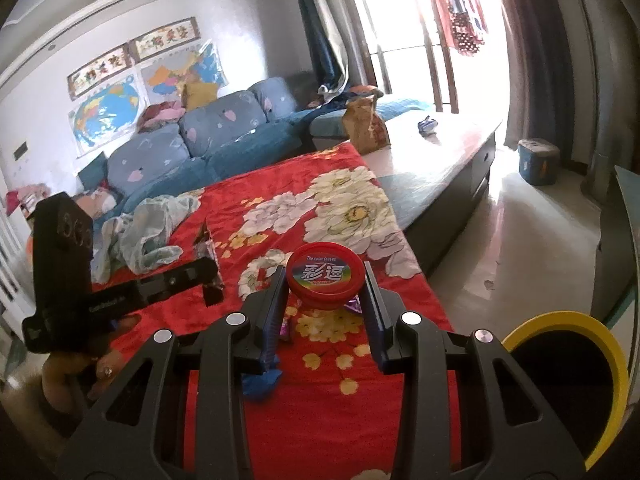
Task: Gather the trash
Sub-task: 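Carry the red snack tube and brown wrapper with both tools over the bin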
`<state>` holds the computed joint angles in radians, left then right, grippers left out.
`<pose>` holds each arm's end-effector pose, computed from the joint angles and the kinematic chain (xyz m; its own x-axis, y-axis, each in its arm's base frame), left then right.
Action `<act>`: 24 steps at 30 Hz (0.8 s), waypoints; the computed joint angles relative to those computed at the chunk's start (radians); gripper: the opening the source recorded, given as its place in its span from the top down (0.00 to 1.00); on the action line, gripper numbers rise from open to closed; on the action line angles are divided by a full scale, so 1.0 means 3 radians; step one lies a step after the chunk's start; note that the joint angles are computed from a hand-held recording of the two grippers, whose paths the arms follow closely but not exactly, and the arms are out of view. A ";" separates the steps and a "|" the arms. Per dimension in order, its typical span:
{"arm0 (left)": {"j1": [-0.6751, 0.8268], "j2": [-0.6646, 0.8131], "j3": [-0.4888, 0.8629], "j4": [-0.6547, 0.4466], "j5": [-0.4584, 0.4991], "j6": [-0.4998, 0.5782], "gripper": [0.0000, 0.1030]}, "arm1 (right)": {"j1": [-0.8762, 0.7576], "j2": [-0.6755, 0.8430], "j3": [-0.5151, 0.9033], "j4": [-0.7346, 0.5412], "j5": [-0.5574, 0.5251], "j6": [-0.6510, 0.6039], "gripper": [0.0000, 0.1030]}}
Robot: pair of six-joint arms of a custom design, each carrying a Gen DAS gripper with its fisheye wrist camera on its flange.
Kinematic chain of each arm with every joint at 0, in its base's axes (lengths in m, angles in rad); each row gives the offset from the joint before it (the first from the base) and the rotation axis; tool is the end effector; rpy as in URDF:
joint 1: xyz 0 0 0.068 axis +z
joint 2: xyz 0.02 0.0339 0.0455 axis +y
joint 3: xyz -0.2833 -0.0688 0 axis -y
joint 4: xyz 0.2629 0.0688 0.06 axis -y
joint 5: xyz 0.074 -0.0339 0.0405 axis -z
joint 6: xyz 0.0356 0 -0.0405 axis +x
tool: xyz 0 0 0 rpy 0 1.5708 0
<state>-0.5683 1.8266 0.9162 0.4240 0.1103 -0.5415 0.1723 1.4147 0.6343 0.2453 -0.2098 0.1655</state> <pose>0.3325 -0.2170 0.1656 -0.6556 -0.1892 -0.7310 0.3256 0.8026 -0.4997 0.2929 0.0585 0.1955 -0.5522 0.0675 -0.8310 -0.2567 0.9345 0.2465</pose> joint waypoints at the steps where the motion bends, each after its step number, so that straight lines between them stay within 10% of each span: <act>1: -0.0019 0.0002 0.0013 -0.0011 -0.0004 0.0014 0.78 | -0.0020 -0.0004 -0.0003 0.0003 -0.0008 0.0000 0.72; 24: -0.0368 0.0083 0.0238 -0.0184 -0.0040 0.0229 0.78 | -0.0563 -0.0358 -0.0226 0.0000 -0.0128 0.0051 0.72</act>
<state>-0.6787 1.8514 0.9875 0.3687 0.0982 -0.4729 0.0033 1.3073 0.5664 0.2453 -0.2481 0.1810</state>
